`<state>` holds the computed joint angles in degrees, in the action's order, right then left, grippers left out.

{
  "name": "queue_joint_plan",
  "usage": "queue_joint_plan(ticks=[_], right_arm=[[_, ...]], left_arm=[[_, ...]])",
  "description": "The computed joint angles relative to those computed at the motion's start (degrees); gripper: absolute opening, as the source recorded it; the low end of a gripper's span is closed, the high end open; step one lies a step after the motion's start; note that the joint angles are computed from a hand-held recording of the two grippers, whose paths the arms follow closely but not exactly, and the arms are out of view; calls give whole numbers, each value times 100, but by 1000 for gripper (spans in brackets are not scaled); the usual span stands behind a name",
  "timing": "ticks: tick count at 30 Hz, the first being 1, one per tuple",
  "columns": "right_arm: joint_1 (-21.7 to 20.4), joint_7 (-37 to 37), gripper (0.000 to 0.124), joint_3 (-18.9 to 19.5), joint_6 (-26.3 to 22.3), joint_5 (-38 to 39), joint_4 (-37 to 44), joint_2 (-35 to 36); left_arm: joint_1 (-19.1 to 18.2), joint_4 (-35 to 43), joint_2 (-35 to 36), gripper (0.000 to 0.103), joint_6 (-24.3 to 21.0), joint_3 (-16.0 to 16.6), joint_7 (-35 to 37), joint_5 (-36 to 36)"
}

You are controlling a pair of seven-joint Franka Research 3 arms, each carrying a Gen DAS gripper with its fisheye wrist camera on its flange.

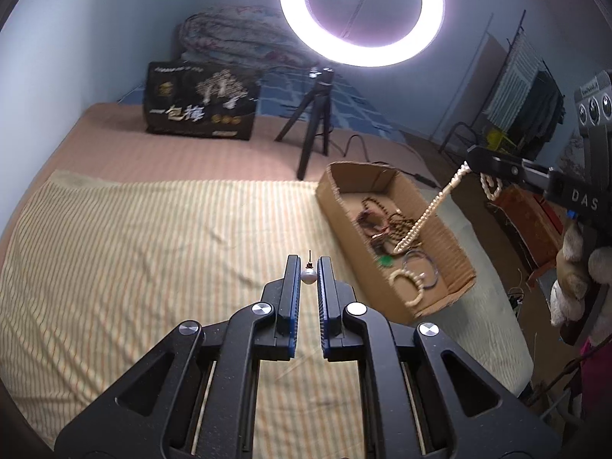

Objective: Organize jewelry
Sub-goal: 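Carry the pearl earring and pearl necklace into the box and open both tools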

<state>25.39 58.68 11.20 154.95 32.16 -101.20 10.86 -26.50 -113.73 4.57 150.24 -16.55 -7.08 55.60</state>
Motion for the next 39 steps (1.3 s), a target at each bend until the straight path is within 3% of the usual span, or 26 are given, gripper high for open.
queue_joint_plan(ticks=[8,23,39], right_arm=[[-177,43,6,-168,79,-107,-238,-208],[-474,-75,5,-273,148,78,-393,-93],[-658,106,5,-286,79,94,-470,144]], left_arm=[[-213,943,769,7,60,159,411,-8],[-786,2626,2209,7,-96,589,1815,-933],[-1094,3432,2917,7,-351,859,2501,-1577]])
